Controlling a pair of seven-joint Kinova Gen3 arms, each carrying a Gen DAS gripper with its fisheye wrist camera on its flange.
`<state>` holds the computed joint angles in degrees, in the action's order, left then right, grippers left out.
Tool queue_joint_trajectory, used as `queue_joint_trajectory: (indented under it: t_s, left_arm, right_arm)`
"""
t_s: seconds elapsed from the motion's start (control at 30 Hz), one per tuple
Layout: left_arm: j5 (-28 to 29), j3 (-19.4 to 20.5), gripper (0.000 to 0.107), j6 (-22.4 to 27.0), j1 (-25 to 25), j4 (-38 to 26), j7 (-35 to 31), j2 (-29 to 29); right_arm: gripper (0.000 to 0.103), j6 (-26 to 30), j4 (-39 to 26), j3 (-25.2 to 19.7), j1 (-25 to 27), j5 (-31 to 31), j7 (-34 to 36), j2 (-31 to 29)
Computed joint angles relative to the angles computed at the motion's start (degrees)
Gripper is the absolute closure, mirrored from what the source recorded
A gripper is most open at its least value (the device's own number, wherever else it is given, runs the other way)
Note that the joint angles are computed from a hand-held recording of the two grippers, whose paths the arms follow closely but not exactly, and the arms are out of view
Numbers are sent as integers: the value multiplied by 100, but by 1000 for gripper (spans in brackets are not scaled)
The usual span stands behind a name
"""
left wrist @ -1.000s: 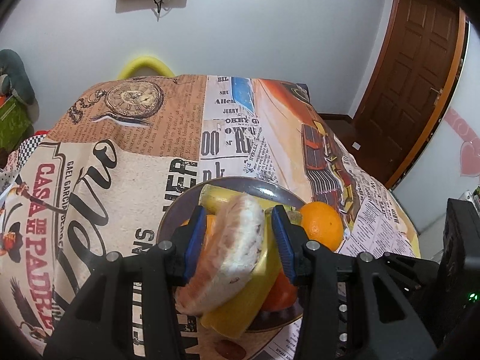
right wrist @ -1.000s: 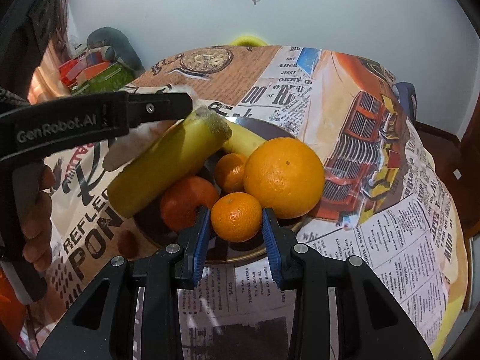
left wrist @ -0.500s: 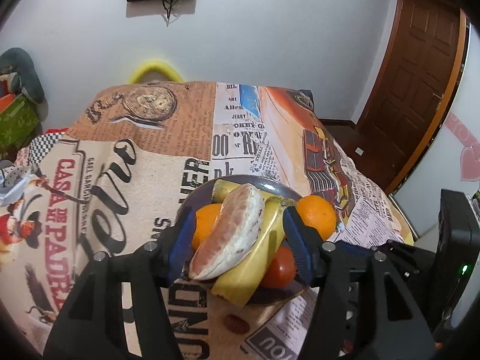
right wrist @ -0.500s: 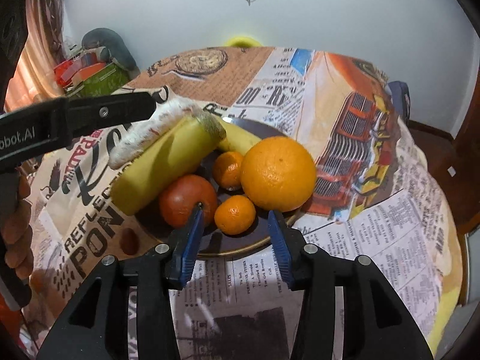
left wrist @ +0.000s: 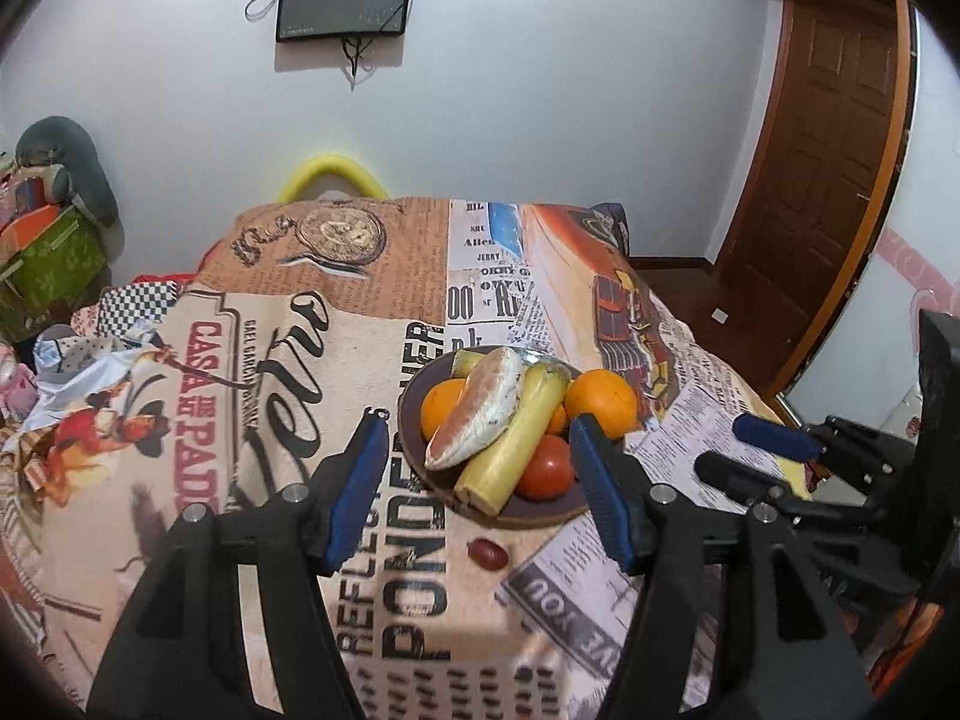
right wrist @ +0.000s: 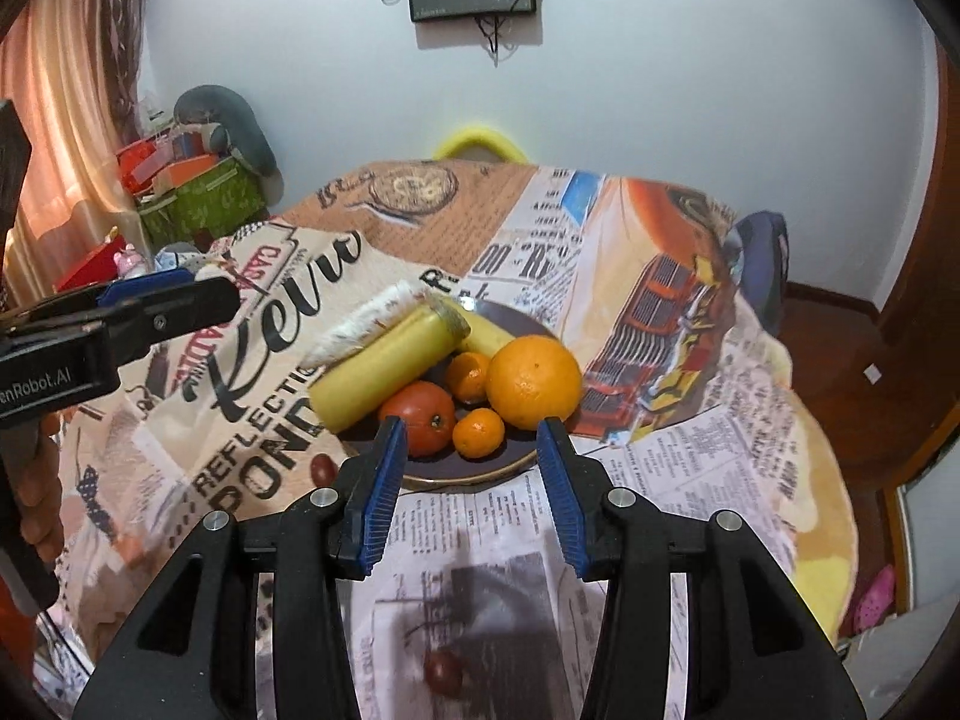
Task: Organize fruits
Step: 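Move the right tool to a red date on the cloth and grasp it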
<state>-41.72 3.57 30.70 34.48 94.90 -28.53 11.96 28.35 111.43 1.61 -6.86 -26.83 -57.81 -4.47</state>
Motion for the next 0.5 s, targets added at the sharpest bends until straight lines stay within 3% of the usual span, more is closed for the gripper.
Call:
queue_joint_trajectory:
  t_s: [0.23,0.5]
  left_arm:
    - [-603,279,35,558,142,374,435,-538]
    - [-487,854,24,854,-280,891,387,-1044]
  right_arm:
    - [52,-65,302,-69,-63,701,-609,-667]
    - [52,87,568,-17,-186,1236,-1141,-1079]
